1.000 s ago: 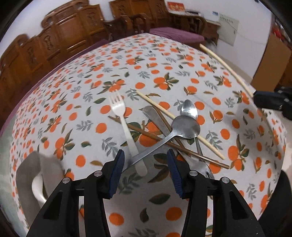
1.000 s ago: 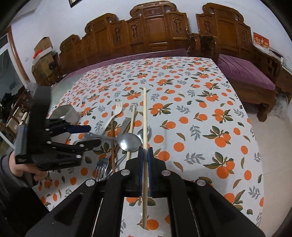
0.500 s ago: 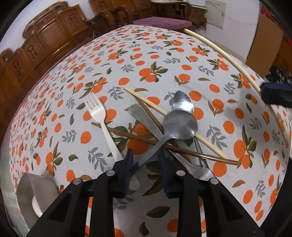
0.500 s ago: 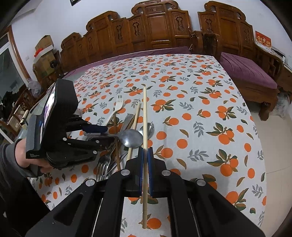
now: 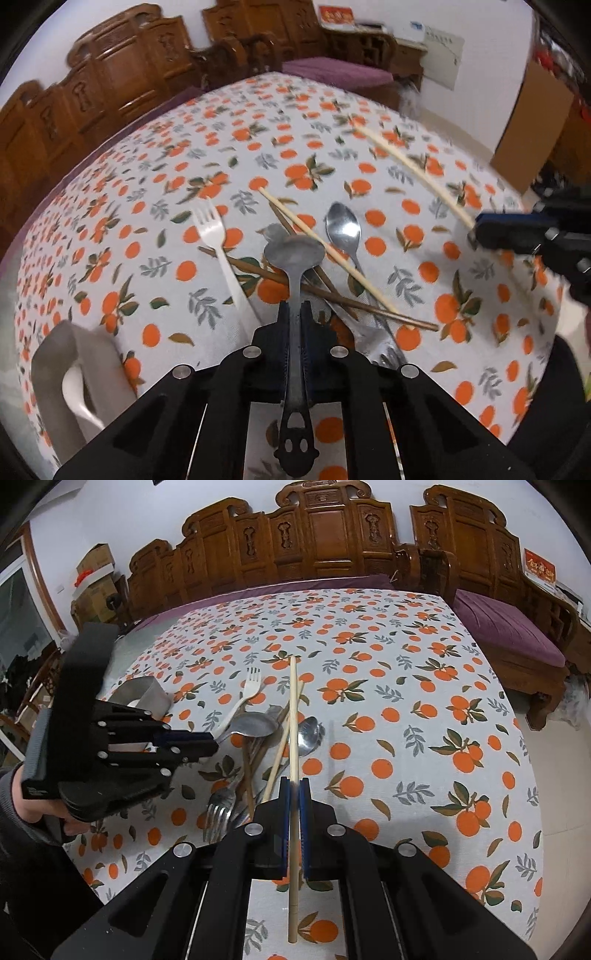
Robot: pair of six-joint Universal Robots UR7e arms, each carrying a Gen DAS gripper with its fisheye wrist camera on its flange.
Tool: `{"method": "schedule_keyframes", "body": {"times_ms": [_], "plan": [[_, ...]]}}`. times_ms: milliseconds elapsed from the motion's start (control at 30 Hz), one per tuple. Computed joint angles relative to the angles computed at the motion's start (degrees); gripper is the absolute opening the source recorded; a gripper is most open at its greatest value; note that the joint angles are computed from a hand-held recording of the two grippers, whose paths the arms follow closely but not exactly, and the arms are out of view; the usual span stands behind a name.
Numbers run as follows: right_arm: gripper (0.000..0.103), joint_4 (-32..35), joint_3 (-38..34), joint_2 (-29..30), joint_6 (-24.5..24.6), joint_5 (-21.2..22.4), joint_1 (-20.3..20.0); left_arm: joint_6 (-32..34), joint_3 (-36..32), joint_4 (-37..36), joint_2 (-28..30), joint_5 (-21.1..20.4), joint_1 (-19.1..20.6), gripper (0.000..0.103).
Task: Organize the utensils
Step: 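Carry the metal spoon into the tray and open the left gripper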
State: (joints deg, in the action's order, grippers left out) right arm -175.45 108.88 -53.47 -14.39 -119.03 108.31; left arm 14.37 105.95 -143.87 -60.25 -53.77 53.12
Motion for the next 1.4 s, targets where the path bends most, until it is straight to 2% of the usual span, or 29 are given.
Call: {"method": "schedule_keyframes", "body": {"times_ms": [200, 767, 1033, 1400], "plan": [[0.006, 0.0, -0.5, 0.6, -0.5, 0.2, 1.4, -2.7, 1.6, -0.6, -3.6, -0.3, -1.1, 0.005], [0.006, 2.3, -5.4, 5.2, -0.4, -0.1, 6.6, -4.2, 5.2, -0.2, -13.8, 3.6, -1.9, 0.005], [0.006, 4.2, -9.0, 8.8, 0.1, 0.2, 8.6, -4.1, 6.3, -1.1, -17.3, 4.1, 0.4, 0.005], [0.006, 6.3, -14.2, 14.4, 0.1, 0.5, 10.5, -3.6, 6.5, -3.3, -18.5, 5.1, 6.6, 0.005]]}}
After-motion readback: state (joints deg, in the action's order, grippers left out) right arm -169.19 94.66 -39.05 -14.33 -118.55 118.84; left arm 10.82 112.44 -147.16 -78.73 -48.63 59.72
